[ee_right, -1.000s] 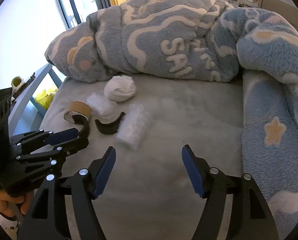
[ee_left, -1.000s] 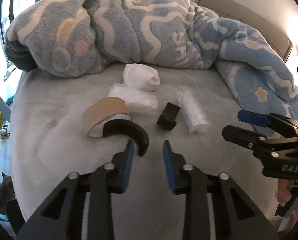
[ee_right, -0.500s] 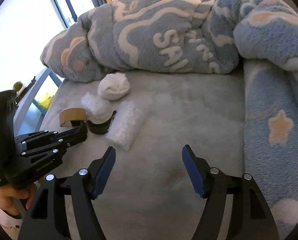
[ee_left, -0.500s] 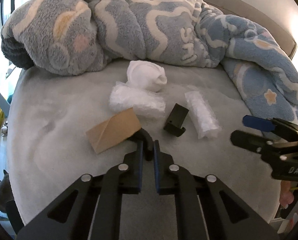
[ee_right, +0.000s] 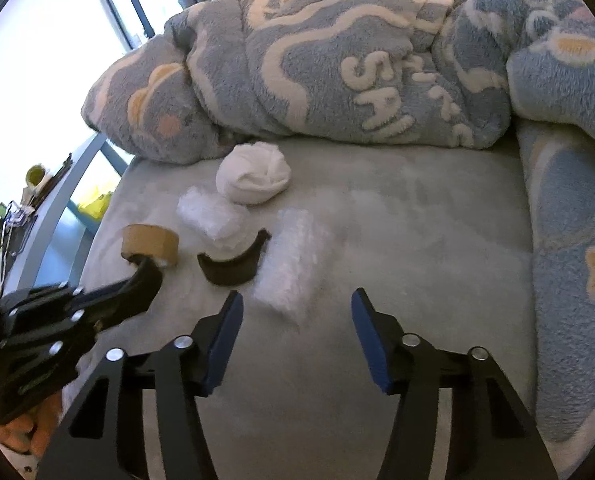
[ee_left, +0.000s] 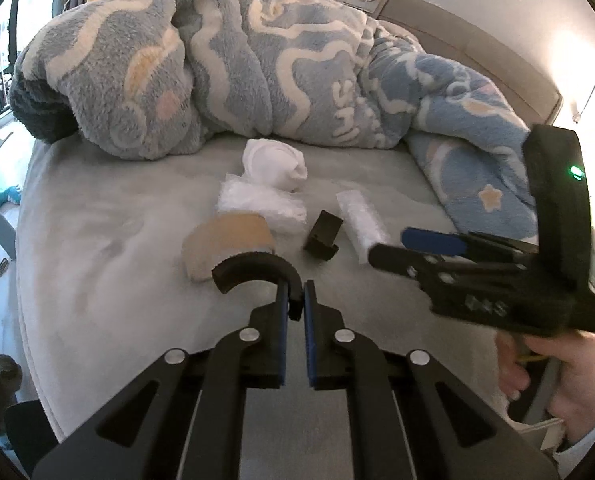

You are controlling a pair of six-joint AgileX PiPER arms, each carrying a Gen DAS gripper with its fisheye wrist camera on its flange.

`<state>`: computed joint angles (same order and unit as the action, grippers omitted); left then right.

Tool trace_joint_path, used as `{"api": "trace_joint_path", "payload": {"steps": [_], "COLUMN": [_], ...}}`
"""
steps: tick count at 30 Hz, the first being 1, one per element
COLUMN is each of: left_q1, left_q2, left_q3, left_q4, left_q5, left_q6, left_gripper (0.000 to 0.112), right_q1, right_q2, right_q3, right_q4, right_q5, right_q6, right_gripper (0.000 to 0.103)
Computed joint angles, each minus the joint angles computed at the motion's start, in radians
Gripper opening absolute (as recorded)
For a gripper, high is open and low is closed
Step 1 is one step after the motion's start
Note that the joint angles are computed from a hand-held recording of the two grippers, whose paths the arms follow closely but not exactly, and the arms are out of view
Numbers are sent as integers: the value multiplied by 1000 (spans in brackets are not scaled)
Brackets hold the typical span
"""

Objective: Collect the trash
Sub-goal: 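Grasp the clear bubble-wrap roll with the right tool while the left tool holds the black piece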

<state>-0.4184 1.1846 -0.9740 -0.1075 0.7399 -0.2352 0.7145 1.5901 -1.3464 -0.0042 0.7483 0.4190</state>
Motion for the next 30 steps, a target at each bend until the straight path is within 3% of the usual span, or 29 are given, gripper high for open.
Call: {"api": "trace_joint_path", "payload": {"steps": [10,14,18,30], "left_q1": [83,144,223,495], "left_q2": [-89,-129,-167,-289], "left_q3": [24,33,45,64], "left_q4": [-76,-116,-161,-266], "left_q5": [65,91,124,274], "left_q6": [128,188,253,449], "left_gripper": [8,8,8,8], "right_q1": [27,51,77,197], "right_q2": [62,84,95,109], "right_q3": [-57,-75,-99,-226], "right_q4": [-70,-121,-191,-352], "right_q5": [24,34,54,162], "right_q6": [126,181,248,370], "right_gripper": [48,38,35,34]}}
